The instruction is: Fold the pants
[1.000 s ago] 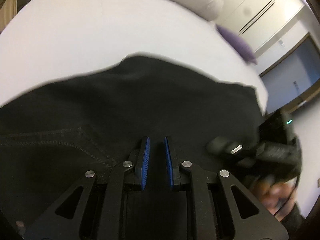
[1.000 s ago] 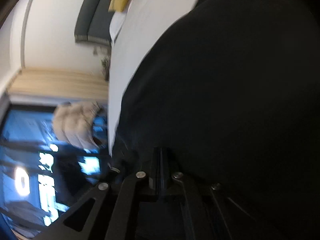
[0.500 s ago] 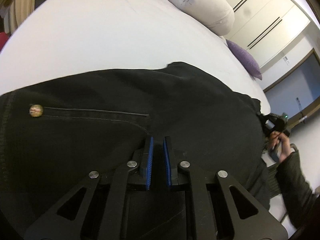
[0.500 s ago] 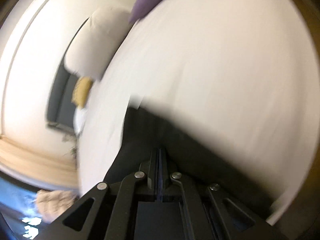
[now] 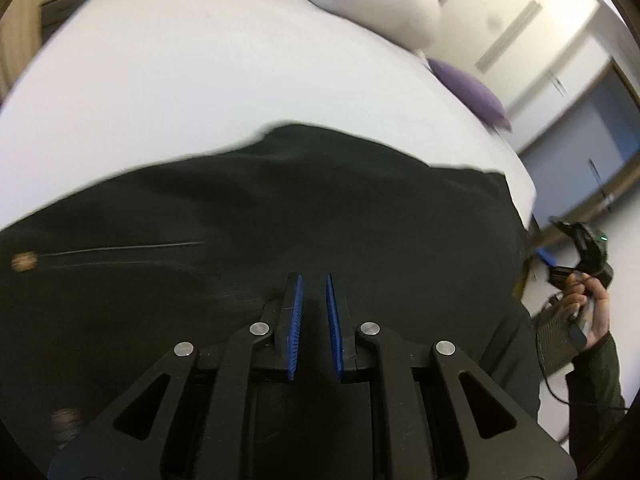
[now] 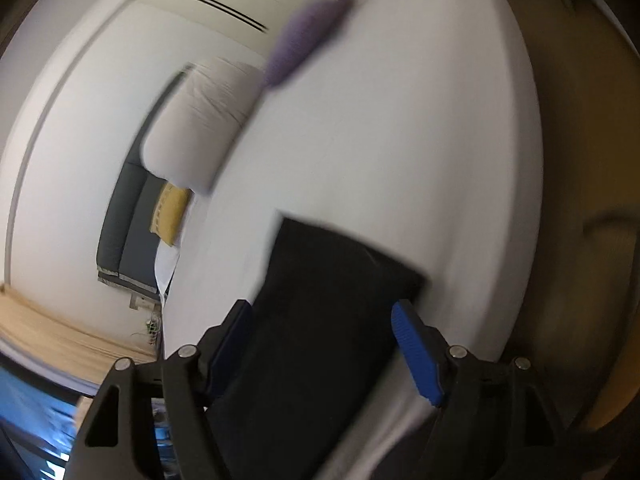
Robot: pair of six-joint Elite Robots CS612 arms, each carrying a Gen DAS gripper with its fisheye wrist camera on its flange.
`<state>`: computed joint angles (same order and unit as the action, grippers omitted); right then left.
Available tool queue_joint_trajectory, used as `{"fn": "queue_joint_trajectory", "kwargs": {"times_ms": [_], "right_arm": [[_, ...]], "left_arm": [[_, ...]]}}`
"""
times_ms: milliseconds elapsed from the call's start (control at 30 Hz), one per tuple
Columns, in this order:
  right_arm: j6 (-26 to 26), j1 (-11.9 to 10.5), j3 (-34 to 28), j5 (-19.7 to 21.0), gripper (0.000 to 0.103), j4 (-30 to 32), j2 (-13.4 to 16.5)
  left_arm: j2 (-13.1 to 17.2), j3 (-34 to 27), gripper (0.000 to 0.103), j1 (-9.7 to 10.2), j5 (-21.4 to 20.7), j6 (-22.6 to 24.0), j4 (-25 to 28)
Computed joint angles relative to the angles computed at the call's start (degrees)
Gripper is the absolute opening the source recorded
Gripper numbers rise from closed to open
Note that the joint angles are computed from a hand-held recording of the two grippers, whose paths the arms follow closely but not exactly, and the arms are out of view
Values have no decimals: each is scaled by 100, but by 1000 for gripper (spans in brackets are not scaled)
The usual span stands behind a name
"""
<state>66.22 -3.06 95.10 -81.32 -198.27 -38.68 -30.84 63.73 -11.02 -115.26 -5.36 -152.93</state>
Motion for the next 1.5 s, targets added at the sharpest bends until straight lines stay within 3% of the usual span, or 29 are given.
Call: {"fn": "queue_joint_trajectory", "kwargs": {"times_ms": [67,233,367,500,933,1033,1200,1367,1500], "right_arm": [[533,6,-168,102,70,-78,135],[1018,-81,-331,253,68,-396,416],[1072,-186,-300,407,61,-866,526],[1166,-175,-521,450,44,-1037,662],[1434,-287,-1122,976,40,-1712,1086],[1469,-323,-1227,1035,29,-1782,1168],[1736,-361,-1371,1077,20,-2068,1313],[1662,-373,-1312,1027,16,-2073,1262],[1346,-304,-1248,810,15,-1734,1125]], "left_arm": [[2,-30,12,-33,42,150,276],[22,7,12,20,-97,98,228],[58,15,12,37,-135,58,177],[93,-62,12,19,-89,74,228],[124,-89,12,16,-151,-46,228],[159,-128,12,40,-244,-123,242],[176,-139,12,50,-272,-133,230],[177,-127,12,55,-273,-140,183],[182,-127,12,57,-284,-172,164]]}}
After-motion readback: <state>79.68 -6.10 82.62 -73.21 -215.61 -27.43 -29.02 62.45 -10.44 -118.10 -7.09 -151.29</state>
